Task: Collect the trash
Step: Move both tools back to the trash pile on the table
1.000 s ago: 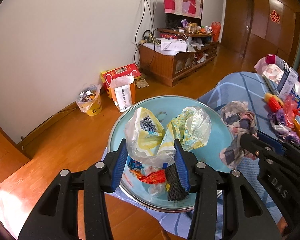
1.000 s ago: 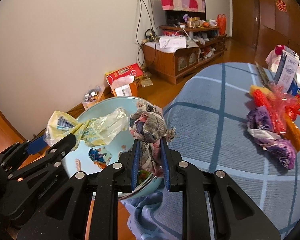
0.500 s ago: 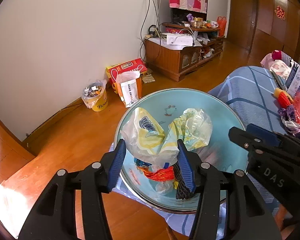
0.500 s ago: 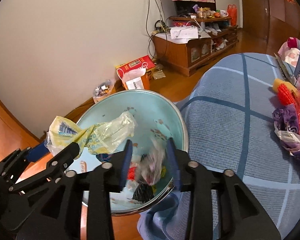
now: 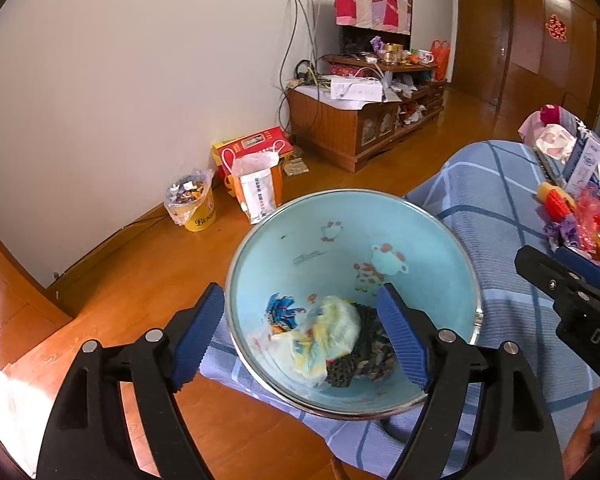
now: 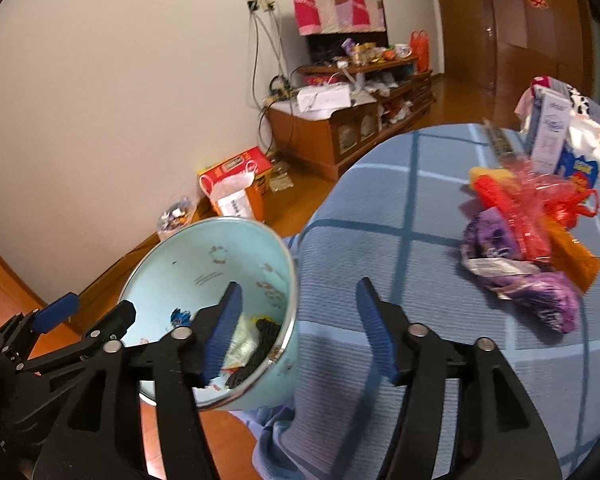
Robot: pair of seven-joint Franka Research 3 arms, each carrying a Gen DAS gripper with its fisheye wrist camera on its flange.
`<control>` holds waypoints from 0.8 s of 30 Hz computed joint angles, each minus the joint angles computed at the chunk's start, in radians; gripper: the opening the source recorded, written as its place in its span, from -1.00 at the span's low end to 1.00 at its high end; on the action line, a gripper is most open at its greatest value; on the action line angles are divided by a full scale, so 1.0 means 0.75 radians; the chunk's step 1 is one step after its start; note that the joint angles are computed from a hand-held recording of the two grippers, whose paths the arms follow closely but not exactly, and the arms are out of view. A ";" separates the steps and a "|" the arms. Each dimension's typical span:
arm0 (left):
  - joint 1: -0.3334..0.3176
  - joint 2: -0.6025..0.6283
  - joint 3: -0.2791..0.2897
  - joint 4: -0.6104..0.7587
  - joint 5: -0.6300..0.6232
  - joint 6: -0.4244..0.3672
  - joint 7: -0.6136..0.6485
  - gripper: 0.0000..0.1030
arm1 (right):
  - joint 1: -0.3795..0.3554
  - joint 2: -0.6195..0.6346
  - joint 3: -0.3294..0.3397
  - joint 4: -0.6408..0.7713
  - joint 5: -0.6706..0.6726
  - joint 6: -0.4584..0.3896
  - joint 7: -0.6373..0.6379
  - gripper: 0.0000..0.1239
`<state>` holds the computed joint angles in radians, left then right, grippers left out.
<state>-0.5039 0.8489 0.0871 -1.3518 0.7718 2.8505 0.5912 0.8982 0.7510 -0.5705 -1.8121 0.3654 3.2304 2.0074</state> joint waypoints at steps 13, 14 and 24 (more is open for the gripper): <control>-0.073 -0.094 0.049 -0.102 0.144 0.056 -0.127 0.74 | 0.284 -0.059 -0.262 -0.249 0.208 0.088 -0.046 0.20; -0.076 -0.100 0.046 -0.106 0.153 0.060 -0.132 0.75 | 0.290 -0.067 -0.265 -0.265 0.227 0.098 -0.060 0.20; -0.075 -0.107 -0.007 -0.106 0.167 0.077 -0.086 0.77 | 0.468 -0.104 -0.404 -0.448 0.473 0.140 -0.178 0.20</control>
<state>-0.5605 0.7683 0.0817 -1.4312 0.8973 2.9081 0.5264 1.2495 0.6731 -0.8735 -2.1484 0.7199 3.3352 1.8739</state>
